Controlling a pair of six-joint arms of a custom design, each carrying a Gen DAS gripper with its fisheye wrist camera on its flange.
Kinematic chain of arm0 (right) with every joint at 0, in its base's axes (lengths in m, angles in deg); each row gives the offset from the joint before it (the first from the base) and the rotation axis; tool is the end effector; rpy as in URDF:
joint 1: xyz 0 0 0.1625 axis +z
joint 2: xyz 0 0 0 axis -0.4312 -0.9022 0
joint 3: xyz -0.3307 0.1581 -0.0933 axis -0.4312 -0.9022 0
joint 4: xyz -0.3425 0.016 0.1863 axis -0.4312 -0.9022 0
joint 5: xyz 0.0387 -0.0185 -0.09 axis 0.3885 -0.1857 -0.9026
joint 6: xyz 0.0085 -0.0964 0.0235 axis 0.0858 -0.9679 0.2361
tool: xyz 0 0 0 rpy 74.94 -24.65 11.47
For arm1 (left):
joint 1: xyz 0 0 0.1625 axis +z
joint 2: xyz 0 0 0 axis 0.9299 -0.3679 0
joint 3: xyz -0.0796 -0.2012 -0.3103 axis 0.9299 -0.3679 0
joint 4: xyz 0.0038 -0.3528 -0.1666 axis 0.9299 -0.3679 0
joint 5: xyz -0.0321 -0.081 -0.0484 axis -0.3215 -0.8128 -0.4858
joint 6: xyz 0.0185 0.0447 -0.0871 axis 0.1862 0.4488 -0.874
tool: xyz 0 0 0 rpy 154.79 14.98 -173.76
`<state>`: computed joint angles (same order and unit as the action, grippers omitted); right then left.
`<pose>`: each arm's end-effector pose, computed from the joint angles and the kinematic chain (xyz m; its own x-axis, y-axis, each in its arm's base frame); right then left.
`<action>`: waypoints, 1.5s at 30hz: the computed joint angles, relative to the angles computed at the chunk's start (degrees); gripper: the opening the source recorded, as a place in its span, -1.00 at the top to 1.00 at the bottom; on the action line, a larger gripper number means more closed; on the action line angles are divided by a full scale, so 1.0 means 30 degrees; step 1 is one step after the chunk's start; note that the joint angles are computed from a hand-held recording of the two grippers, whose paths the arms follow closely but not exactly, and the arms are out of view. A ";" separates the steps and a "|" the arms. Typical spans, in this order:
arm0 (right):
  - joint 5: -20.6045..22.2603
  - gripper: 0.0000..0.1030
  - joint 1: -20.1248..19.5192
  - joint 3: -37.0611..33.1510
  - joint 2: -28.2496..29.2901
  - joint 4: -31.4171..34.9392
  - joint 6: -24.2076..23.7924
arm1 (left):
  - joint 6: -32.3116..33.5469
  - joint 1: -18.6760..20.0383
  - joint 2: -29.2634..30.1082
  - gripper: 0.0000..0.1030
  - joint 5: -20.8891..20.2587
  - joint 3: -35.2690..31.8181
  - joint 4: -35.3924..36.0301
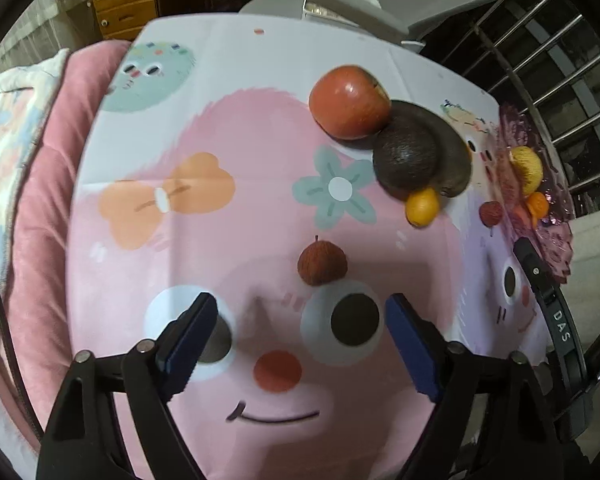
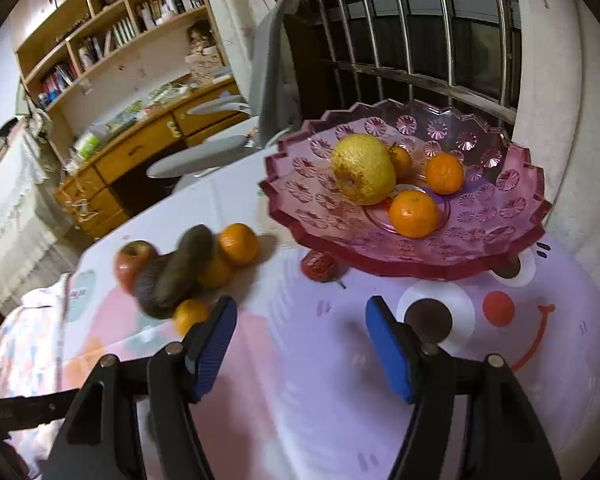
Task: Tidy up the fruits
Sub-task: 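Grasp the brown lychee with the left gripper while the right gripper grasps the red strawberry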
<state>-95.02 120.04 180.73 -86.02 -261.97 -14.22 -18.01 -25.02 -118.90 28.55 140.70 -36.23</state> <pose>0.1028 -0.3945 0.2214 -0.7980 0.3032 0.5207 -0.1980 0.6843 -0.7019 -0.2262 -0.4637 0.1164 -0.8668 -0.0351 -0.4975 0.0701 0.9791 -0.1911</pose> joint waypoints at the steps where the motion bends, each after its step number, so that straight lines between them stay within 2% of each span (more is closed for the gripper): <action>1: -0.0082 -0.31 -0.0128 -0.0208 0.0429 -0.0337 -0.0192 | 0.0107 0.0158 0.0218 -0.56 -0.0068 -0.0097 -0.0160; 4: -0.0287 -0.30 -0.0406 -0.0796 0.1614 -0.1383 -0.0802 | 0.0892 0.0715 0.0964 -0.35 -0.0599 -0.0435 -0.0818; 7: -0.0227 -0.30 -0.0684 -0.1309 0.2304 -0.1566 -0.1356 | 0.1195 0.0999 0.1442 -0.32 -0.0645 -0.0647 -0.1128; 8: -0.0246 -0.30 -0.0769 -0.1477 0.2547 -0.1658 -0.1492 | 0.1318 0.1115 0.1571 -0.25 -0.0691 -0.0690 -0.1328; 12: -0.0484 -0.24 -0.0941 -0.2018 0.3309 -0.2142 -0.1969 | 0.1710 0.1348 0.2067 -0.18 -0.0745 -0.0898 -0.2027; 14: -0.0643 -0.21 -0.1038 -0.2292 0.3643 -0.2288 -0.2177 | 0.2133 0.1442 0.2175 -0.01 -0.0848 -0.0928 -0.2424; 18: -0.0934 -0.09 -0.1128 -0.2820 0.4262 -0.2786 -0.2589 | 0.2450 0.1488 0.2464 0.15 -0.0893 -0.1196 -0.2541; 19: -0.0981 -0.09 -0.1165 -0.2902 0.4344 -0.2873 -0.2665 | 0.2599 0.1561 0.2568 0.27 -0.1019 -0.1312 -0.2642; 22: -0.1110 -0.02 -0.1232 -0.3199 0.4529 -0.2682 -0.2668 | 0.2773 0.1644 0.2849 0.45 -0.1142 -0.1613 -0.2774; 29: -0.1440 0.22 -0.1205 -0.3448 0.4646 -0.2355 -0.2607 | 0.3063 0.1756 0.3062 0.48 -0.1266 -0.1871 -0.2778; 32: -0.1510 0.41 -0.1224 -0.3476 0.4660 -0.2396 -0.2597 | 0.3011 0.1739 0.2948 0.49 -0.1323 -0.1797 -0.2702; 35: -0.1592 0.42 -0.1168 -0.3441 0.4652 -0.2322 -0.2672 | 0.2942 0.1609 0.2676 0.50 -0.1361 -0.1472 -0.2767; 45: -0.0431 0.43 -0.0456 -0.1926 0.3291 -0.1057 -0.1742 | 0.2342 0.0478 0.1124 0.50 -0.1050 -0.0143 -0.2566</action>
<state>-96.32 118.68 174.95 -76.15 -265.14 -19.45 -10.98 -23.58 -115.53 25.40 140.27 -43.92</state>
